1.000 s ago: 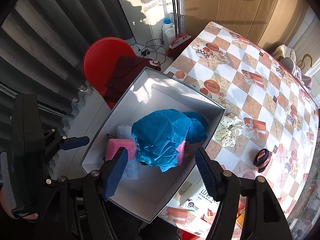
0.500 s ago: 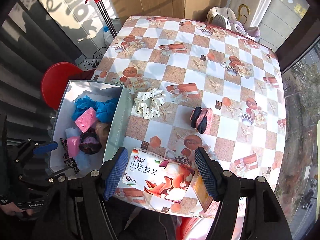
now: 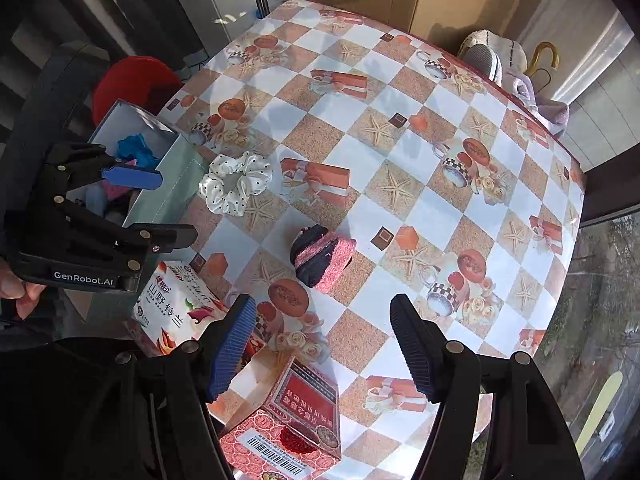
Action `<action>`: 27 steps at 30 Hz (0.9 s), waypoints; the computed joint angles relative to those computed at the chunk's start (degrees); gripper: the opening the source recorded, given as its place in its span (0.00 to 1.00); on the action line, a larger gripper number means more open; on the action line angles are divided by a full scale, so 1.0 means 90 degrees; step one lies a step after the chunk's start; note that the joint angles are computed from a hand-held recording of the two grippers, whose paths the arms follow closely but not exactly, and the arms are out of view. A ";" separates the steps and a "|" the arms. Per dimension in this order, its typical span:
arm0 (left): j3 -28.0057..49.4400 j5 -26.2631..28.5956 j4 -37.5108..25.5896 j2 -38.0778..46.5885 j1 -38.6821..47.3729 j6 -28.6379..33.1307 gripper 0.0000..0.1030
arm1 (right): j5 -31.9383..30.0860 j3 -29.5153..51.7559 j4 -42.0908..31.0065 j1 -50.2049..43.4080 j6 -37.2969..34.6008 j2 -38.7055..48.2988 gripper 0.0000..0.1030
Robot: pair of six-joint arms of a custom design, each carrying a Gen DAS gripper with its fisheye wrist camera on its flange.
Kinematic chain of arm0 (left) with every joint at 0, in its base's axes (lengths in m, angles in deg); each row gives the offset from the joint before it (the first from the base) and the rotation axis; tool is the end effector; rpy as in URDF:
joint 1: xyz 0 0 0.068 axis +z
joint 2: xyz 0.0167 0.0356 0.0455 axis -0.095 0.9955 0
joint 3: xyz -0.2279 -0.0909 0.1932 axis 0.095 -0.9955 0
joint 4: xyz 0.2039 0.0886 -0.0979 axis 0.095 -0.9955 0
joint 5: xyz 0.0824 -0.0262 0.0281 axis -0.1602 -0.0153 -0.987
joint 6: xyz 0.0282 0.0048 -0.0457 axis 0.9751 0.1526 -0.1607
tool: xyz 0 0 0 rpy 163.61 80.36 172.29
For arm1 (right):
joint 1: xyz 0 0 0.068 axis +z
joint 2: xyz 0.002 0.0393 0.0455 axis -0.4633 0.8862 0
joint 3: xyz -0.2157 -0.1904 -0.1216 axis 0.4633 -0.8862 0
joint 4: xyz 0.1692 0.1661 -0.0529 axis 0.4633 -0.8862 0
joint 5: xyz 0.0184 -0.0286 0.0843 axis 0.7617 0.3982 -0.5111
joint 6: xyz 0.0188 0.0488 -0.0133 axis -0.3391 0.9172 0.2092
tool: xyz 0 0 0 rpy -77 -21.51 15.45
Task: Organize soft objects
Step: 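Grasp the white polka-dot scrunchie with left tool while right tool grasps the striped knit sock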
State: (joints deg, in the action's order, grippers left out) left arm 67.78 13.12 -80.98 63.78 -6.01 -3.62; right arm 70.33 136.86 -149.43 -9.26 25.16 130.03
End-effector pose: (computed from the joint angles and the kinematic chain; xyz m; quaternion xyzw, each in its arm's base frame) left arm 0.3141 -0.0091 0.2184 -0.0048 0.9959 -0.0852 0.0312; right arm 0.3318 0.1137 0.2714 -0.3979 0.9143 0.0433 0.0620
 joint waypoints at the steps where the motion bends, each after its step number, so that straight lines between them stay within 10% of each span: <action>1: 0.0098 -0.0089 0.0022 0.0259 -0.0051 -0.0110 0.74 | -0.0111 -0.0017 0.0049 -0.0078 -0.0299 0.0124 0.69; 13: 0.0612 -0.0698 0.0360 0.1945 -0.0197 -0.0522 0.76 | -0.0686 -0.0559 0.1465 -0.0121 -0.2427 0.1481 0.69; 23: 0.0468 -0.1202 0.0912 0.2617 -0.0343 -0.0278 0.79 | 0.0126 -0.1150 0.2771 0.0488 -0.2577 0.2133 0.59; 26: 0.0121 -0.0931 0.1300 0.2398 -0.0253 -0.0192 0.57 | -0.0218 -0.0706 0.2187 0.0261 -0.2165 0.2311 0.25; 27: 0.0090 -0.0930 0.1288 0.2330 -0.0315 -0.0097 0.22 | -0.0322 -0.0516 0.1914 0.0162 -0.2006 0.2360 0.24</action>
State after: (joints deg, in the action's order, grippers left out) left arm 68.59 4.75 -69.39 84.75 -8.85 -4.49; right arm 67.44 132.22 -132.21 -7.80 7.10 151.27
